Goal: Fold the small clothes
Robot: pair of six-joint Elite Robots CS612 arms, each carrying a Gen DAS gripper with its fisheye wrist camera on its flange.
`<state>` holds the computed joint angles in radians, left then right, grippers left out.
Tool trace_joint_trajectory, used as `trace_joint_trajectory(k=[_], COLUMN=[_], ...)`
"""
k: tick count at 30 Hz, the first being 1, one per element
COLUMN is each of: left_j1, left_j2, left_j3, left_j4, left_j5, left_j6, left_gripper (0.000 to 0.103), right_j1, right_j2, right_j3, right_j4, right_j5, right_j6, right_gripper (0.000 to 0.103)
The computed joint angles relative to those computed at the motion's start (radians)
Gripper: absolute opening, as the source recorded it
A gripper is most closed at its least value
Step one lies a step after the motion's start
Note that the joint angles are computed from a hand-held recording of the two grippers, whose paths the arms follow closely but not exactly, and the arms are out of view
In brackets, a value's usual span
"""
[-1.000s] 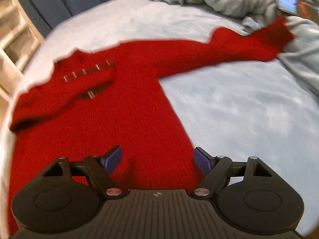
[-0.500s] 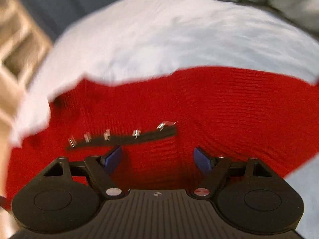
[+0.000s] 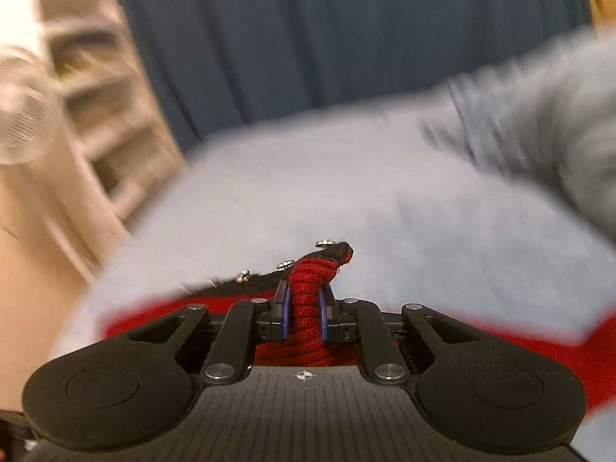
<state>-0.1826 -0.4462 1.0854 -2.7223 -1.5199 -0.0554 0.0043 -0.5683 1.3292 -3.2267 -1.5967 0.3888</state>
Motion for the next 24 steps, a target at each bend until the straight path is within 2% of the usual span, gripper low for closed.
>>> trace_joint_trajectory(k=[2, 3, 4, 6, 8, 10, 11, 12, 14, 15, 17, 18, 21, 24], left_j1=[0.003, 0.004, 0.006, 0.008, 0.007, 0.003, 0.000, -0.004, -0.012, -0.015, -0.016, -0.014, -0.011, -0.009], left_j2=[0.001, -0.003, -0.006, -0.022, -0.043, -0.053, -0.054, -0.055, -0.059, -0.069, -0.094, -0.107, -0.161, -0.225], left_j3=[-0.007, -0.003, 0.000, 0.030, 0.069, 0.084, 0.089, 0.092, 0.100, 0.115, 0.159, 0.185, 0.283, 0.391], left_j4=[0.012, 0.010, -0.001, -0.051, -0.117, -0.145, -0.155, -0.161, -0.156, -0.152, -0.175, -0.193, -0.241, -0.262], left_j5=[-0.014, -0.018, -0.030, -0.044, -0.061, -0.065, -0.058, -0.048, -0.023, -0.011, -0.012, -0.017, -0.024, -0.033], left_j6=[-0.006, -0.006, 0.005, 0.045, 0.078, 0.091, 0.091, 0.094, 0.104, 0.109, 0.110, 0.105, 0.084, 0.042], left_gripper=[0.081, 0.081, 0.081, 0.085, 0.088, 0.094, 0.098, 0.099, 0.099, 0.099, 0.100, 0.101, 0.101, 0.103], right_j1=[-0.010, -0.008, -0.004, 0.009, 0.009, 0.010, 0.013, 0.019, 0.025, 0.026, 0.021, 0.018, 0.011, 0.029], right_j2=[0.030, 0.049, 0.059, 0.068, 0.063, 0.055, 0.057, 0.059, 0.062, 0.057, 0.012, -0.015, -0.116, -0.204], right_j3=[-0.023, -0.030, -0.031, -0.016, -0.002, 0.017, 0.018, 0.012, 0.012, 0.025, 0.095, 0.146, 0.336, 0.494], right_j4=[0.193, 0.240, 0.245, 0.146, 0.116, 0.064, 0.049, 0.076, 0.115, 0.107, 0.069, 0.026, -0.132, -0.219], right_j5=[0.005, -0.021, -0.038, -0.084, -0.090, -0.112, -0.131, -0.180, -0.240, -0.254, -0.243, -0.225, -0.137, -0.144], right_j6=[0.019, 0.010, -0.001, -0.043, -0.019, -0.013, -0.026, -0.054, -0.073, -0.069, -0.007, 0.037, 0.170, 0.229], right_gripper=[0.014, 0.015, 0.016, 0.018, 0.019, 0.023, 0.027, 0.034, 0.059, 0.060, 0.060, 0.064, 0.071, 0.078])
